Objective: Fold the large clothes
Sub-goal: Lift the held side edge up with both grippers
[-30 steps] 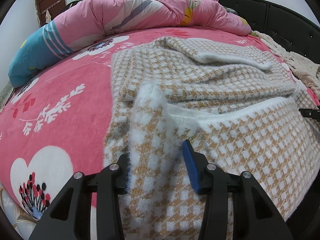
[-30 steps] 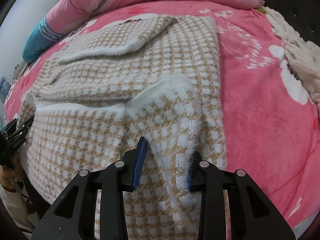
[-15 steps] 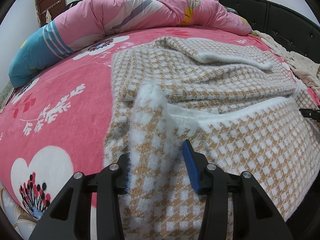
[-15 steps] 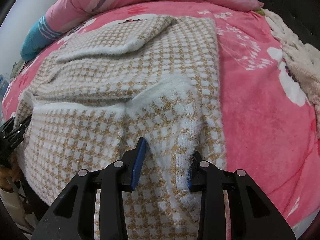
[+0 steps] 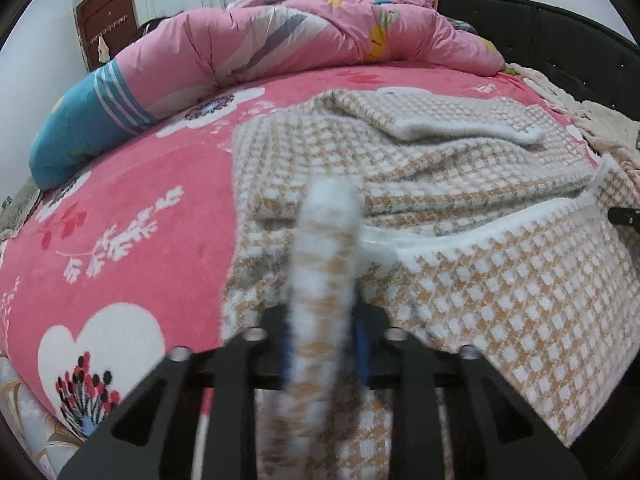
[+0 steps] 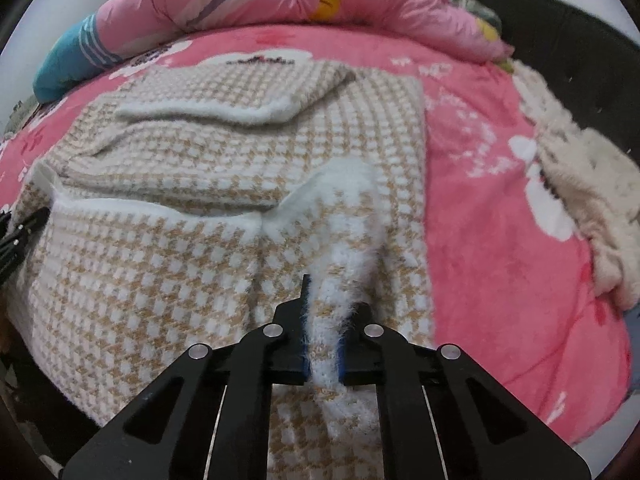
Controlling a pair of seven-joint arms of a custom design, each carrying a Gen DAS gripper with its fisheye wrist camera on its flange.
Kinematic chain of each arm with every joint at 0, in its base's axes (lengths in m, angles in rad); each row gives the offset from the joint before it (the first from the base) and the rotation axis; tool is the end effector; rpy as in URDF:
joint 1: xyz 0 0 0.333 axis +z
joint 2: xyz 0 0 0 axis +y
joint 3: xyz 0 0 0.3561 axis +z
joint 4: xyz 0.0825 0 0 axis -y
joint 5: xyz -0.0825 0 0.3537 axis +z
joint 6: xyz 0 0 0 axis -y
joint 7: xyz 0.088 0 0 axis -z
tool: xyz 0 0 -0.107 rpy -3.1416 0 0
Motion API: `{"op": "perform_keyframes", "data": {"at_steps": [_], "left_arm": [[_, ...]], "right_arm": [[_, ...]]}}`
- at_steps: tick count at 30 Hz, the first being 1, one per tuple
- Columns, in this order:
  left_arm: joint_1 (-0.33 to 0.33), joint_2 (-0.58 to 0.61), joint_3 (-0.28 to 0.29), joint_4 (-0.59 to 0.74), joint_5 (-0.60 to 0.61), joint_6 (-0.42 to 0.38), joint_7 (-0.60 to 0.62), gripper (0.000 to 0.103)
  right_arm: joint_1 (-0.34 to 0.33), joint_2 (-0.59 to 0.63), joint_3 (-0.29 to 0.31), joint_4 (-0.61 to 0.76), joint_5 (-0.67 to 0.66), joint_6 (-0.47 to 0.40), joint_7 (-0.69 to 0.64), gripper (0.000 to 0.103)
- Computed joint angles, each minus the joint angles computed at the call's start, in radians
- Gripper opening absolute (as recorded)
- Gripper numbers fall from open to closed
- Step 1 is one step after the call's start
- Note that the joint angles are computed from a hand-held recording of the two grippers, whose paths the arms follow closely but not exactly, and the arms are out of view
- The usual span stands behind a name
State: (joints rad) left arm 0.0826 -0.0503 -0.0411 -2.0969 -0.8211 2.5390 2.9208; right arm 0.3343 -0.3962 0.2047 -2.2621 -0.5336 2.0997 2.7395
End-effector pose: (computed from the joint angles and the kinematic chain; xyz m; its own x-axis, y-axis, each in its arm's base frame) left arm 0.5423 0.0308 0.5481 -0.6379 -0.7645 -0.0926 -0.5156 0.5133 -0.6861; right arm 0.3618 0.2040 0.5901 -0.4248 -0.9008 0.0899 -0.7689 0.3065 -0.5611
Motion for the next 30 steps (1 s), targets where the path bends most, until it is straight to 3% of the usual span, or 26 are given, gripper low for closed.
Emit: {"op": "perform_keyframes", "data": {"at_steps": [8,14,18,23,30], "left_arm": [[-0.002,-0.096,0.045,-0.055,-0.173,-0.012,0.186,0.012],[-0.012,-0.212,0.102,-0.122,-0.340,-0.023,0.367,0.011],[-0.025,-0.263,0.121,-0.130,-0.394,-0.024,0.400,0.011],[-0.051,-0.256,0.121,-0.067,-0.452,-0.018,0.414,0.011],[-0.079,-0.080,0.044,0.172,-0.416,0.050,0.289,0.011]], "right_arm": [[0.023,-0.052,0.111,0.034,-0.124,-0.095,0.132,0.006],[0.043,-0.113,0.161,0.034,-0.190,-0.126,0.242,0.005],[0.045,-0.137,0.176,0.043,-0.237,-0.134,0.271,0.005],[0.016,-0.144,0.143,0.063,-0.310,-0.088,0.229,0.005],[-0.095,-0.078,0.005,0.119,-0.383,0.146,0.122,0.005]]}}
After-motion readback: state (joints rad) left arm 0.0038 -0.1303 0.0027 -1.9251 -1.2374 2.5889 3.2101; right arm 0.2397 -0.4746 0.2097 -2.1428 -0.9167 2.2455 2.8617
